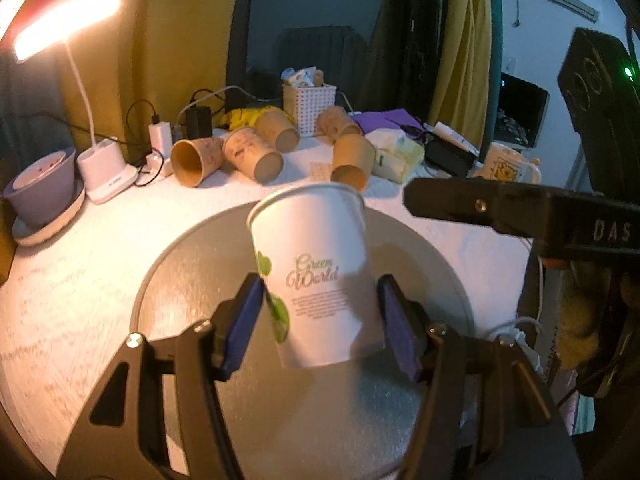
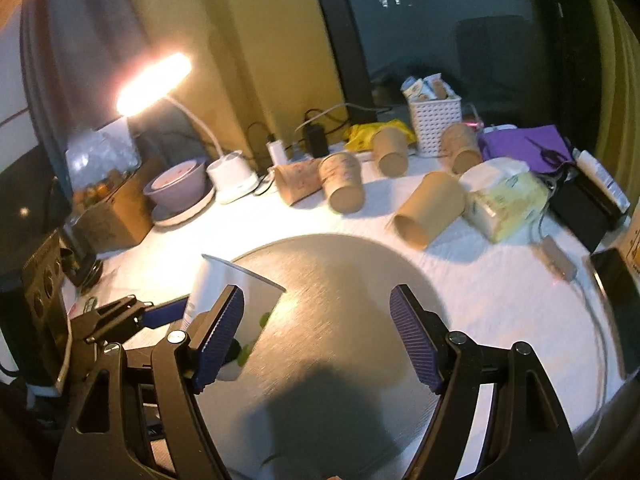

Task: Flip cup upright
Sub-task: 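Rotate the right gripper to turn the white cup rim-up over the mat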

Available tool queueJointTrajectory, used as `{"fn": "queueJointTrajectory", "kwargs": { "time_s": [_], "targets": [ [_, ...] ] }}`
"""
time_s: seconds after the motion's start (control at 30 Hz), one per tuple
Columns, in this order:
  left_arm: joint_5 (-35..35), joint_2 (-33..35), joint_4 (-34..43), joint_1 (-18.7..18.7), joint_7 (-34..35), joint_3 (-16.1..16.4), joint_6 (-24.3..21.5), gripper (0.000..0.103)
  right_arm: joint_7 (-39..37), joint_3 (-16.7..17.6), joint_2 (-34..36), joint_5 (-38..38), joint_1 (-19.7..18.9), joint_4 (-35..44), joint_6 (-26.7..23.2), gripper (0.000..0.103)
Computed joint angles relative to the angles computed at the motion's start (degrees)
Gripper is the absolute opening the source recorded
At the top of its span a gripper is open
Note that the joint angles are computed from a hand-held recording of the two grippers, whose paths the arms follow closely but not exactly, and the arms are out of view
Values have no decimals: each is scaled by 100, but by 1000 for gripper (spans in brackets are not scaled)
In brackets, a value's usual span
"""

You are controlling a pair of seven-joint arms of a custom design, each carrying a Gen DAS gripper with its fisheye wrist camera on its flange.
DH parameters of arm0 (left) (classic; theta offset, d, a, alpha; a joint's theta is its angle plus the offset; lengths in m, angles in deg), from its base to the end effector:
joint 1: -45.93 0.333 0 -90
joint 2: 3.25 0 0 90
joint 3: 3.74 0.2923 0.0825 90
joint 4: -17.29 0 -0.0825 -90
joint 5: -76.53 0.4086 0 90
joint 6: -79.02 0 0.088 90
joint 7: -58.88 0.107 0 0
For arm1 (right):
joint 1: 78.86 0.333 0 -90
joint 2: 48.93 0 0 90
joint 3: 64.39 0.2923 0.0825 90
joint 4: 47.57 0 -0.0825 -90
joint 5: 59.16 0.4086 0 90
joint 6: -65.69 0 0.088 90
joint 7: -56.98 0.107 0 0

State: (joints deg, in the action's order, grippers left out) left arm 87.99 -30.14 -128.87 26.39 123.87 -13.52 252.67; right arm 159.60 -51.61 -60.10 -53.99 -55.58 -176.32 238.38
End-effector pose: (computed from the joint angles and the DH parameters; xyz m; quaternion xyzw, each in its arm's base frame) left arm 0.4063 -0.2509 0.5066 -0.5335 0.7115 -0.3977 0.2257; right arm 0.4559 0.3313 0.5279 -0.7256 0.5110 -0.1572 0.4331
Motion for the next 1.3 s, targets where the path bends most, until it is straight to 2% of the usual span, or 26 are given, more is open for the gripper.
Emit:
{"fn": "queueJointTrajectory", "kwargs": {
  "time_s": [0.07, 0.27, 0.4, 0.5, 0.67, 0.87, 1.07, 1.17, 1.3],
  "targets": [
    [9, -178, -242, 33, -128, -67, 148, 60, -250, -125, -39, 332, 245, -50, -14, 78],
    [248, -704, -835, 263, -548, -379, 764, 60, -719, -194, -101, 946, 641, -105, -131, 78],
    [389, -1013, -1111, 275, -773, -452, 943, 60, -1165, -298, -162, 1511, 967, -129, -178, 78],
    [510, -1313, -1327, 465, -944, -650, 1179, 60, -1191, -211, -243, 1619, 983, -149, -230, 78],
    [679, -1669, -1561, 677, -1075, -831, 1524, 60, -1652, -333, -364, 2137, 1305, -151, -281, 78],
    [777, -1883, -1730, 711, -1085, -842, 1832, 60, -2004, -361, -437, 2558, 1424, -81, -523, 78],
    [840, -1874, -1841, 562, -995, -607, 2112, 60, -2212, -390, -395, 2927, 1433, 24, -708, 78],
    [850, -1877, -1863, 503, -962, -547, 2109, 61, -2667, -549, -352, 3472, 1597, 98, -804, 78],
    [854, -1841, -1870, 469, -926, -499, 2120, 61, -3013, -565, -275, 3911, 1576, 198, -961, 78]
  ]
}}
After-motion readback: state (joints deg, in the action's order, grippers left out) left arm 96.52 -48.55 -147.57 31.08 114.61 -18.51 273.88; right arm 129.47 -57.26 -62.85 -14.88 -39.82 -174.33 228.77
